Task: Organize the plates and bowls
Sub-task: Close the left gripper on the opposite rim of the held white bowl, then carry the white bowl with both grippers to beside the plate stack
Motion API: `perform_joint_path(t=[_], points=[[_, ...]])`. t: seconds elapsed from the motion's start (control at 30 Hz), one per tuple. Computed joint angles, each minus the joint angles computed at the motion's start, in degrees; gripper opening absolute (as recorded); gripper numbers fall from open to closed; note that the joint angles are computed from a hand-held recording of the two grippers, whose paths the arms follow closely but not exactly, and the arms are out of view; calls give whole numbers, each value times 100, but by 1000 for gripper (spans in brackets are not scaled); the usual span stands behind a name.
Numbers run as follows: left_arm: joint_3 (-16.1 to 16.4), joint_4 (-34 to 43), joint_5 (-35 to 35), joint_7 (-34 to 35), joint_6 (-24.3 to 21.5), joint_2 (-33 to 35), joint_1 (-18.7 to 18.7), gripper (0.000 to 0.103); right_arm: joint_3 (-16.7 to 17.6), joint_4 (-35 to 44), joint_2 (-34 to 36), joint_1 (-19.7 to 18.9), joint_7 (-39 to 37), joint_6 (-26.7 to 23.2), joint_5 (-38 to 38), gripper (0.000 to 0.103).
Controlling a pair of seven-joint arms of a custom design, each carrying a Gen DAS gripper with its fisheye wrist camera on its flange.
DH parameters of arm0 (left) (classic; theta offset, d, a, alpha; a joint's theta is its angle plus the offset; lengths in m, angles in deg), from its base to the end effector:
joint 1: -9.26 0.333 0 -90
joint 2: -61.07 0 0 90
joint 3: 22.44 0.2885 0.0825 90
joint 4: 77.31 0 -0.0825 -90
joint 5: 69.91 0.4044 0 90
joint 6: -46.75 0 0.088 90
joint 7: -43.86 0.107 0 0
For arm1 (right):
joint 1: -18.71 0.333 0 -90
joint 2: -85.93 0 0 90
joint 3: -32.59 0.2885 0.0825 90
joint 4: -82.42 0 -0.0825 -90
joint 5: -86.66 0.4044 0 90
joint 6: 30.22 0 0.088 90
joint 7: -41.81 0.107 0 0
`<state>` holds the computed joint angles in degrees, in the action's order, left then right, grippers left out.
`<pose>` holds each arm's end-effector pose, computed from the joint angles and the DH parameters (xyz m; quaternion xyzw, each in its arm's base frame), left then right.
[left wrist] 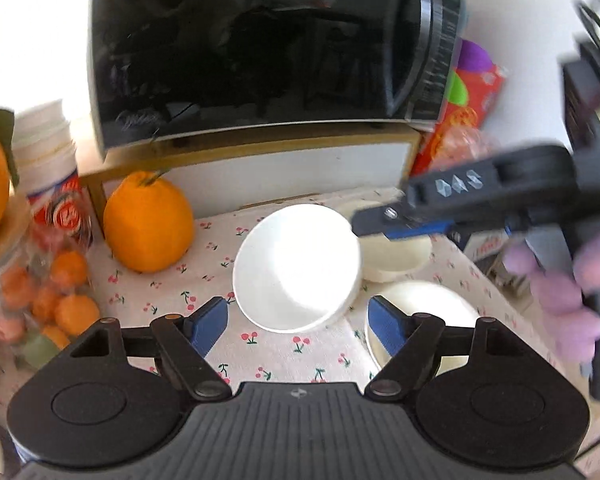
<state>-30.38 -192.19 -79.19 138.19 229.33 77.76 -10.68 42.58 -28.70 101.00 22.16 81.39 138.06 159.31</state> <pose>0.5901 -0.2888 0.3803 -0.5088 0.7448 -0.3852 0.1947 0.6376 0.0839 0.3607 -0.6088 0.6609 -0.1003 0.4273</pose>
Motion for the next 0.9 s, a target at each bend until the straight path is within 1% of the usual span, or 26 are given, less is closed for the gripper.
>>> perform_joint_path(t=[0.03,0.13,0.17,0.2,0.3,0.37,0.57,0.63,0.7,0.77,0.83,0.9], points=[[-293,-22,-165,77,40,12,296,72,36,38,33,-52,-130,-43,175,34],[-954,104,-607,245,77,201,947,67,24,159,144,-111,-335,-235,532,34],[-1150,130,-755,286,87,269,1139,65,-2,201,191,-97,-330,-259,551,34],[-1278,185,-877,303,67,351,1267,64,-18,235,234,-83,-329,-266,558,34],[-1353,373,-1160,218,-86,535,1352,57,-19,315,333,-91,-401,-316,652,34],[-1460,520,-1349,206,-183,682,1446,53,-23,371,402,-93,-401,-372,663,34],[-1409,831,-1684,55,-439,953,1386,42,26,516,603,-105,-262,-331,506,35],[-1453,881,-1776,86,-478,1007,1423,39,57,548,656,-132,-233,-324,460,36],[-1405,946,-1794,87,-522,1061,1371,34,111,573,697,-163,-285,-265,491,36],[-1354,959,-1803,78,-571,1062,1323,26,158,589,718,-193,-339,-227,553,36],[-1313,972,-1820,58,-636,1054,1291,20,188,611,739,-210,-400,-205,612,36],[-1177,1010,-1775,-24,-669,1064,1182,18,205,615,738,-218,-476,-201,660,36]])
